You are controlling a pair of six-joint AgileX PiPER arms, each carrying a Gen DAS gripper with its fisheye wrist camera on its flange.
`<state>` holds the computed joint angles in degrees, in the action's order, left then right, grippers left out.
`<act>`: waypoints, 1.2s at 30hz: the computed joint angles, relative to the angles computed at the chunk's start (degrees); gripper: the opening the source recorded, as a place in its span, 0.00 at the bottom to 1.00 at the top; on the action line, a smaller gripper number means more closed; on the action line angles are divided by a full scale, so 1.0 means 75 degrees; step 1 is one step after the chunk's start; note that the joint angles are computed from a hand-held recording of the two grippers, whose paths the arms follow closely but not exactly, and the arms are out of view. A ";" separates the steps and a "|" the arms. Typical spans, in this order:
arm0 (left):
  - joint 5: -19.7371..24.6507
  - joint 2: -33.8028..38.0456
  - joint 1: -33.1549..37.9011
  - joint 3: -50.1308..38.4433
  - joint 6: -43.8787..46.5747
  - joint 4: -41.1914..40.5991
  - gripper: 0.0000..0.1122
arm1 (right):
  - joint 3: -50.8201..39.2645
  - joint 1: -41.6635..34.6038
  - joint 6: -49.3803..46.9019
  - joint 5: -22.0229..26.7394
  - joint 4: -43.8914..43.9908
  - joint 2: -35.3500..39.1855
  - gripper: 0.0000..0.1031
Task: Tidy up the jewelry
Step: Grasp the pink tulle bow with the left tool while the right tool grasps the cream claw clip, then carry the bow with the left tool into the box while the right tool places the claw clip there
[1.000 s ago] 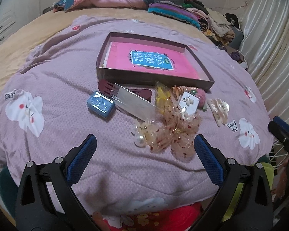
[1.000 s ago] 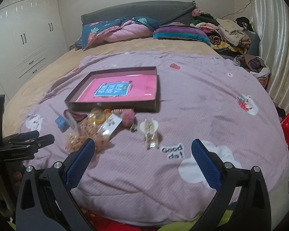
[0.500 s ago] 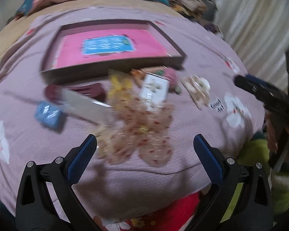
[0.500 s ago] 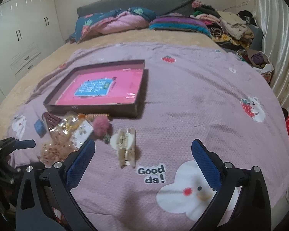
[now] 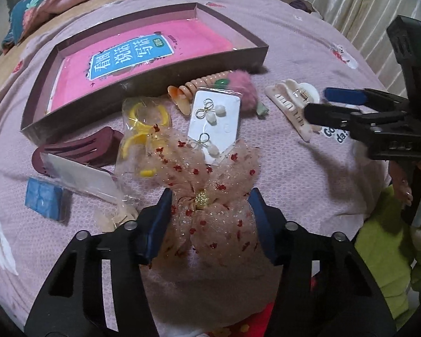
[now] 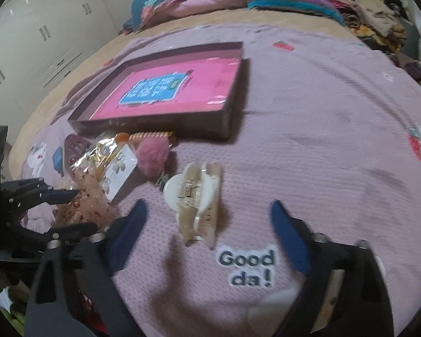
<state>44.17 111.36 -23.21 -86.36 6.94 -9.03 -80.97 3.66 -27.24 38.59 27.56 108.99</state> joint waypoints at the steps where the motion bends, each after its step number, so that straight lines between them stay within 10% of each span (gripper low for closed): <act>1: -0.0028 0.0005 0.0036 0.0014 0.0059 -0.0052 0.34 | -0.0113 0.0037 0.0007 0.0048 -0.0036 0.0120 0.71; 10: -0.0192 -0.0275 0.0013 0.0260 0.0128 -0.0126 0.16 | -0.0006 -0.0072 -0.0713 -0.0133 0.0656 0.0250 0.27; 18: -0.0225 -0.0381 -0.0129 0.0128 0.0362 -0.0467 0.00 | 0.0708 -0.0371 -0.1310 -0.0644 0.1217 -0.0365 0.26; 36: -0.0027 -0.0799 0.0160 -0.0638 0.0304 -0.0547 0.00 | 0.1355 -0.0779 -0.1800 -0.0606 0.2037 -0.1470 0.26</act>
